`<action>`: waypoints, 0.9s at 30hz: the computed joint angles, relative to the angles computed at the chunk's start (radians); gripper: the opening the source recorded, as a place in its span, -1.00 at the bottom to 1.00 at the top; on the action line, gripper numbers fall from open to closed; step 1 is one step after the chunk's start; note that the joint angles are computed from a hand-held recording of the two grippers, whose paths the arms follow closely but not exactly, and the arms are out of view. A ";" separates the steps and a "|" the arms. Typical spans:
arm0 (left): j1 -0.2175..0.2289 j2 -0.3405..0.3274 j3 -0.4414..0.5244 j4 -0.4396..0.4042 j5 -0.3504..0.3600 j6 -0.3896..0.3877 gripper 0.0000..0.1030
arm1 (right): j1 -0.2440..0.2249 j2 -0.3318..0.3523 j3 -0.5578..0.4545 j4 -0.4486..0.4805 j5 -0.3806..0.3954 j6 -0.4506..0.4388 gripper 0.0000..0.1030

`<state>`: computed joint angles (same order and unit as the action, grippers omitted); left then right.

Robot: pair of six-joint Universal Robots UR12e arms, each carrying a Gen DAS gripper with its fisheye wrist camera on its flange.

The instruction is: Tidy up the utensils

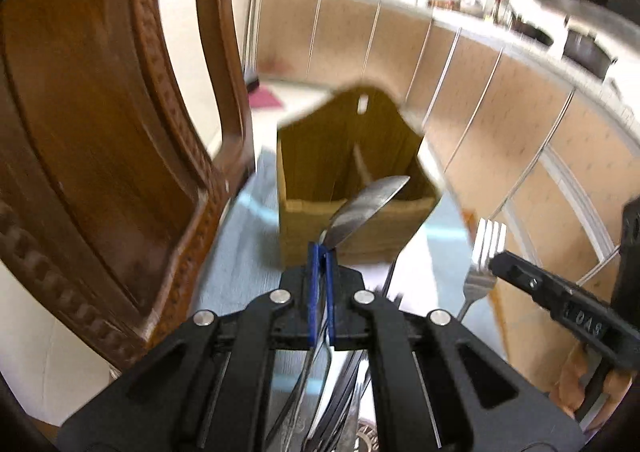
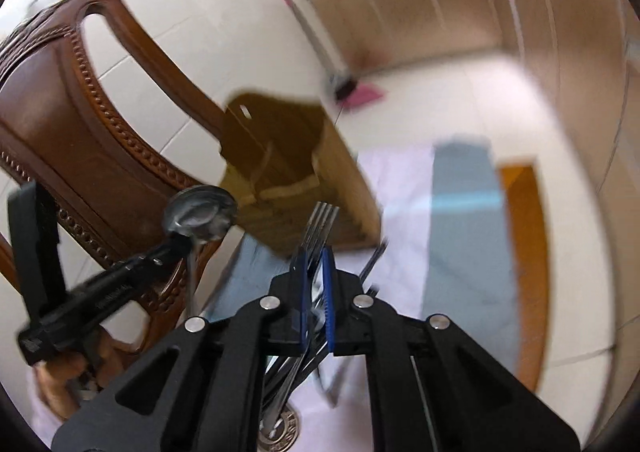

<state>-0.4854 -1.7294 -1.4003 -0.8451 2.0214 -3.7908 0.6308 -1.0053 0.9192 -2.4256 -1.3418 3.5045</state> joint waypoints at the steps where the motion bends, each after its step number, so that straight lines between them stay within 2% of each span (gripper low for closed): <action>1: -0.006 -0.001 0.001 0.028 0.028 0.004 -0.93 | 0.008 -0.002 -0.006 -0.018 -0.025 -0.008 -0.92; 5: -0.016 -0.009 0.007 0.151 0.103 0.063 -0.94 | 0.026 -0.006 -0.029 -0.070 -0.117 -0.045 -0.95; 8: -0.016 -0.008 0.024 0.165 0.103 0.080 -0.93 | 0.004 0.002 -0.055 -0.054 0.013 0.009 -0.96; 12: -0.026 -0.004 0.005 0.237 0.123 0.073 -0.93 | -0.013 0.010 -0.059 -0.058 0.119 0.034 -0.96; 17: -0.022 0.002 -0.005 0.362 0.155 0.092 -0.94 | -0.009 0.016 -0.086 -0.077 0.122 0.023 -0.96; 21: -0.014 -0.033 0.030 0.496 0.185 0.166 -0.94 | -0.011 0.040 -0.138 -0.097 0.135 0.028 -0.96; 24: 0.005 -0.069 0.054 0.660 0.133 0.296 -0.93 | -0.015 0.068 -0.187 -0.154 0.136 0.051 -0.96; 27: 0.028 -0.096 0.069 0.750 0.080 0.345 -0.93 | -0.024 0.109 -0.250 -0.195 0.147 0.088 -0.96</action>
